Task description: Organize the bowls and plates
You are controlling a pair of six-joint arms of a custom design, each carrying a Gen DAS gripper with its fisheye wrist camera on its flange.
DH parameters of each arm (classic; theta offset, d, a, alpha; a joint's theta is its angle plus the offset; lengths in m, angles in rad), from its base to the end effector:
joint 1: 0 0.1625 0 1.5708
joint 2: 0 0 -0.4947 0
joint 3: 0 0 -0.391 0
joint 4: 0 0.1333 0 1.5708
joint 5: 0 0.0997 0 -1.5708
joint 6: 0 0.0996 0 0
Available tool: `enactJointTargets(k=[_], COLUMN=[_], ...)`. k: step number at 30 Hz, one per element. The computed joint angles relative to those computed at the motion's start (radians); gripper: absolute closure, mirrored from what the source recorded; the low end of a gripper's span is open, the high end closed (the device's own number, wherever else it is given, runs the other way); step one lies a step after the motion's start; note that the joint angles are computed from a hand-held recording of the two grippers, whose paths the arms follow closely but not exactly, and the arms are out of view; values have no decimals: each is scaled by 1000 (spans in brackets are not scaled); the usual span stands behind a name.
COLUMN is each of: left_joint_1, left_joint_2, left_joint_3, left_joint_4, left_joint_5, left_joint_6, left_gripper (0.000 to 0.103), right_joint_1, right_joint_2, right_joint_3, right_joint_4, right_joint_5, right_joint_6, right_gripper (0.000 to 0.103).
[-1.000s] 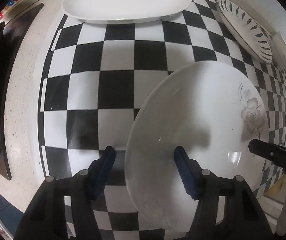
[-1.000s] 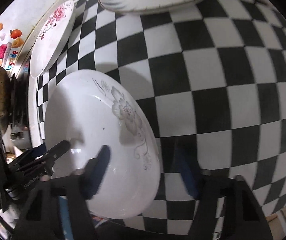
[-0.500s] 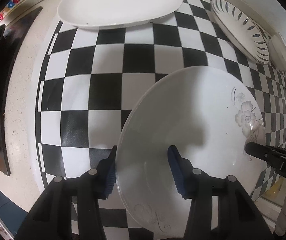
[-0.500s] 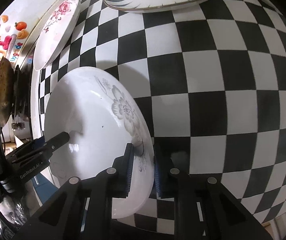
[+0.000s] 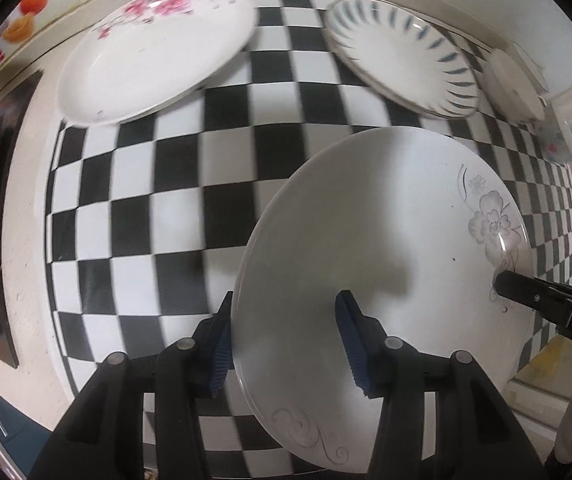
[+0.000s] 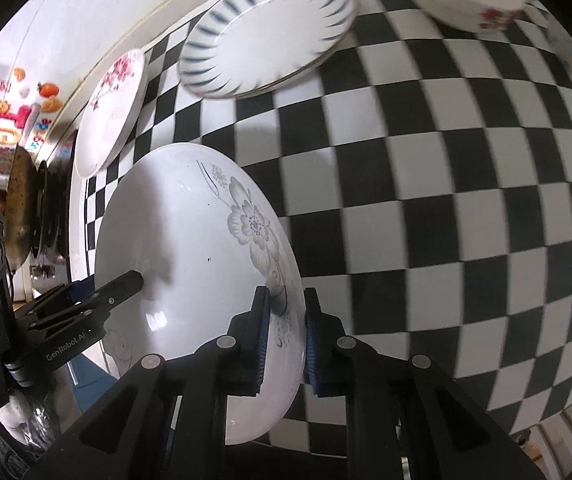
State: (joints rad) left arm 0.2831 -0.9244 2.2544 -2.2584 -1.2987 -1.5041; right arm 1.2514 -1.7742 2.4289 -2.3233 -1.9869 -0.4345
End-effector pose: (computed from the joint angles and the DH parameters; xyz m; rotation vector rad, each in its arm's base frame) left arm -0.3524 -0.2692 0.0411 -0.1542 2.4560 -0.1891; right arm -0.0116 -0.3315 0.3280 0.1283 -2.7152 -0.0875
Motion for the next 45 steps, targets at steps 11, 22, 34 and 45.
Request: enactJointTargets(k=[11, 22, 34, 45], left_joint_1=[51, 82, 56, 43], left_joint_2=[151, 234, 300, 271], left_joint_3=[-135, -177, -234, -243], left_joint_4=[-23, -28, 9, 77], left_joint_5=[-7, -35, -43, -37], left_joint_6=[144, 167, 132, 35], left_gripper=[57, 57, 57, 57], right_joint_1=[-163, -244, -256, -276], right_joint_2=[-93, -79, -64, -58], right_joint_3=[-33, -21, -48, -92], right_joint_4=[21, -30, 20, 117], right_joint_5=[28, 18, 23, 33], right_joint_6=[-96, -165, -177, -172], right_gripper=[85, 85, 83, 83])
